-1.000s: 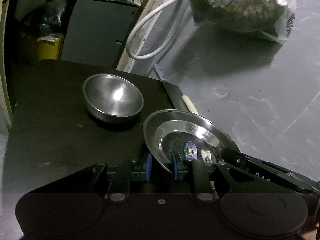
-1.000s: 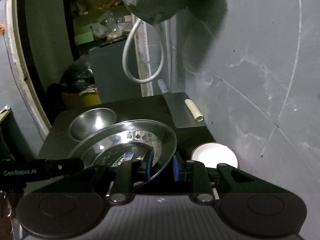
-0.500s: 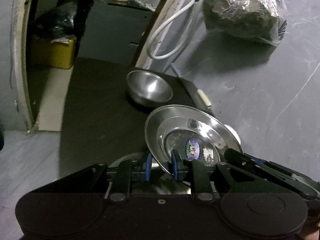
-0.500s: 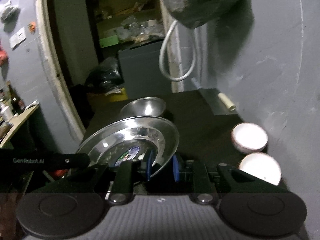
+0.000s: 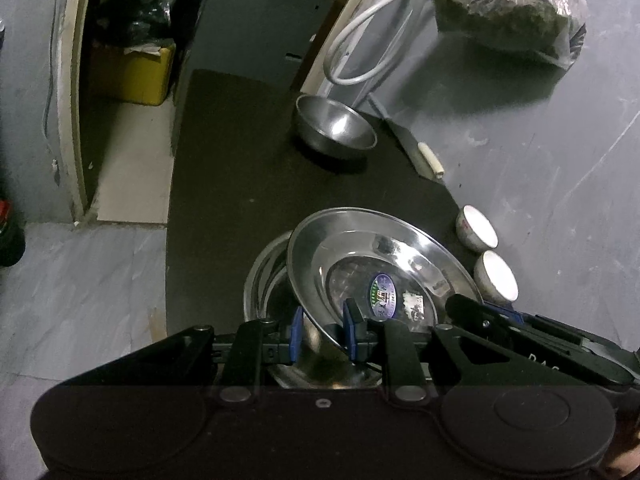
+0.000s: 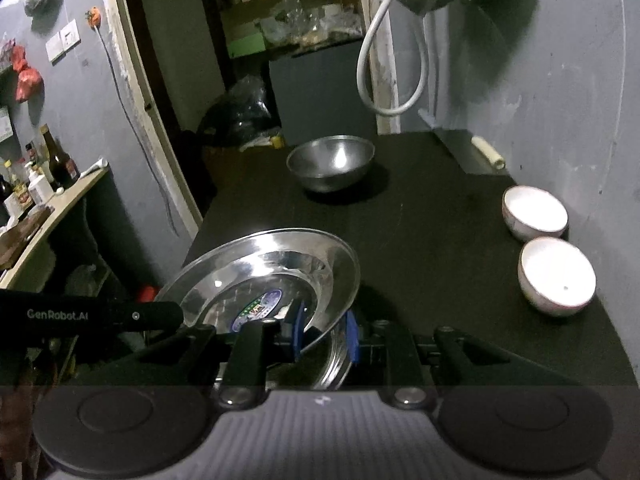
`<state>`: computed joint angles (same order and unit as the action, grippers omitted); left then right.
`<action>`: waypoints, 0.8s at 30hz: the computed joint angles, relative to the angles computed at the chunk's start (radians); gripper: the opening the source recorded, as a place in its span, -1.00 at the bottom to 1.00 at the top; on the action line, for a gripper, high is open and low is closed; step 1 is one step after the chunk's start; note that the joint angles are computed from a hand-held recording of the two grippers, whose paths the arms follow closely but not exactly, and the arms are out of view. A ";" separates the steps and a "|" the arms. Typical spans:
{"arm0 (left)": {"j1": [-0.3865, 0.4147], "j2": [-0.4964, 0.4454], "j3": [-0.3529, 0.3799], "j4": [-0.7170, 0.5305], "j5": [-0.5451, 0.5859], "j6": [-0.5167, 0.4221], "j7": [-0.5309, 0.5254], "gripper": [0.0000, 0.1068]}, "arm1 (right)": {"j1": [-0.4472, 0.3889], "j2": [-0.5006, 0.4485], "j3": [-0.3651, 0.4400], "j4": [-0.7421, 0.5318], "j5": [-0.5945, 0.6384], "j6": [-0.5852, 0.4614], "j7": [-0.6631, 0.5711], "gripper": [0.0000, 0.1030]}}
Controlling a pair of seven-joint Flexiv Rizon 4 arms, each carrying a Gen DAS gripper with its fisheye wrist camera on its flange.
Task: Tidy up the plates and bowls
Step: 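Lift the labeled plate and lower it into the large steel bowl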
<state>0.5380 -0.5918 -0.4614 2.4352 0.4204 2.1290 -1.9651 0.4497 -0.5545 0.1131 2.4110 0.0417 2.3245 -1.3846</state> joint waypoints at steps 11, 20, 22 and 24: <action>-0.034 0.027 0.021 0.018 -0.029 -0.034 0.012 -0.58 | -0.031 -0.004 0.020 0.029 -0.053 -0.020 0.012 -0.47; -0.040 0.026 0.007 0.016 -0.072 -0.073 0.019 -0.57 | -0.043 0.003 0.021 0.032 -0.082 -0.057 0.025 -0.47; -0.038 0.025 0.000 0.014 -0.083 -0.088 0.019 -0.57 | -0.043 0.006 0.020 0.030 -0.083 -0.070 0.028 -0.47; -0.046 0.027 0.001 0.013 -0.097 -0.100 0.023 -0.57 | -0.042 0.008 0.019 0.028 -0.085 -0.085 0.032 -0.47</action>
<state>0.4924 -0.5652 -0.4605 2.4477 0.3230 2.0290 -1.9424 0.4077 -0.5461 0.1319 2.4392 -0.0433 2.2393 -1.3525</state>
